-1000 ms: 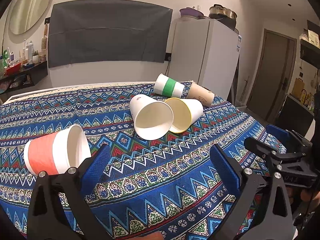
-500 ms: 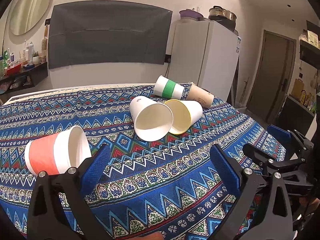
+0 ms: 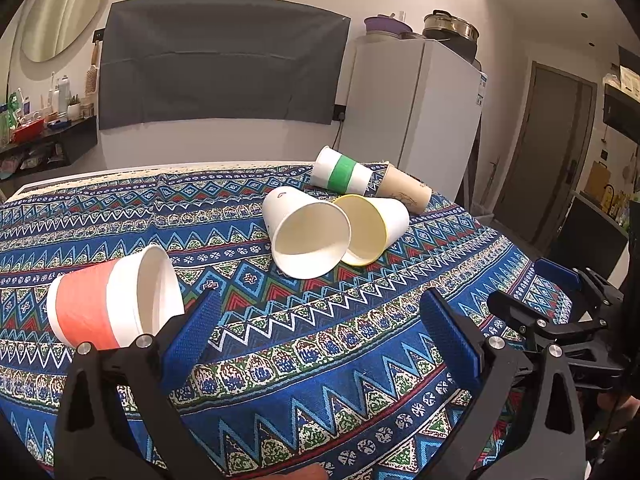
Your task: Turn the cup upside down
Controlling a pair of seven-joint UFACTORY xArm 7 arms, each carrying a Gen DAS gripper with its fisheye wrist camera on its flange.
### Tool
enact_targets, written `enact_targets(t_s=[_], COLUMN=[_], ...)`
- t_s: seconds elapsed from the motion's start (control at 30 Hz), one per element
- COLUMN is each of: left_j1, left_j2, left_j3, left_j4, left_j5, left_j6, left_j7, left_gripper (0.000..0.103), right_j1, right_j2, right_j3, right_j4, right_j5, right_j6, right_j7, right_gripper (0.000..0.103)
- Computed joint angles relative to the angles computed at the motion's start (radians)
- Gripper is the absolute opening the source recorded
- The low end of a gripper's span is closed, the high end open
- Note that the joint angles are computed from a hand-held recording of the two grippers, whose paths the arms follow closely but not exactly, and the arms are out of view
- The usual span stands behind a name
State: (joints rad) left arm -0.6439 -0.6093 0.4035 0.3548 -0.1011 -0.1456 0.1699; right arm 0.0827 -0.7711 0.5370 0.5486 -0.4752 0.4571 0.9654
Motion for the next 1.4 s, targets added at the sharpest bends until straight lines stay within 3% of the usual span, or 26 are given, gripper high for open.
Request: enact_targets(t_s=[0.23, 0.63, 0.97, 1.0, 1.07, 1.17, 1.27, 1.4], left_j1=[0.002, 0.001, 0.014, 0.026, 0.121, 0.141, 0.261, 0.23], left_j2=[-0.005, -0.011, -0.005, 0.004, 0.036, 0.043, 0.062, 0.071], left_j3=[-0.004, 0.001, -0.017, -0.032, -0.133, -0.165, -0.302, -0.292], left_j4=[-0.006, -0.008, -0.002, 0.006, 0.019, 0.02, 0.025, 0.062], left_j5=[0.008, 0.018, 0.024, 0.016, 0.007, 0.014, 0.036, 0.041], left_j6=[-0.006, -0.009, 0.005, 0.02, 0.04, 0.041, 0.038, 0.086], left_j7=[-0.002, -0.003, -0.006, -0.008, -0.04, -0.028, -0.048, -0.039], left_gripper=[0.097, 0.097, 0.097, 0.097, 0.097, 0.097, 0.097, 0.097], right_j1=[0.021, -0.013, 0.006, 0.003, -0.001, -0.002, -0.012, -0.008], right_j2=[-0.001, -0.007, 0.031, 0.033, 0.044, 0.063, 0.087, 0.136], right_j3=[-0.023, 0.01, -0.041, -0.042, -0.047, -0.068, -0.091, -0.135], right_j4=[-0.008, 0.002, -0.003, -0.003, 0.003, 0.013, 0.023, 0.055], right_j5=[0.013, 0.001, 0.024, 0.021, 0.021, 0.022, 0.017, 0.017], right_j6=[-0.015, 0.019, -0.004, -0.006, -0.003, -0.007, -0.013, -0.011], right_j7=[-0.007, 0.008, 0.002, 0.0, -0.006, -0.024, -0.052, -0.123], right_gripper=[0.095, 0.095, 0.095, 0.095, 0.095, 0.095, 0.095, 0.095])
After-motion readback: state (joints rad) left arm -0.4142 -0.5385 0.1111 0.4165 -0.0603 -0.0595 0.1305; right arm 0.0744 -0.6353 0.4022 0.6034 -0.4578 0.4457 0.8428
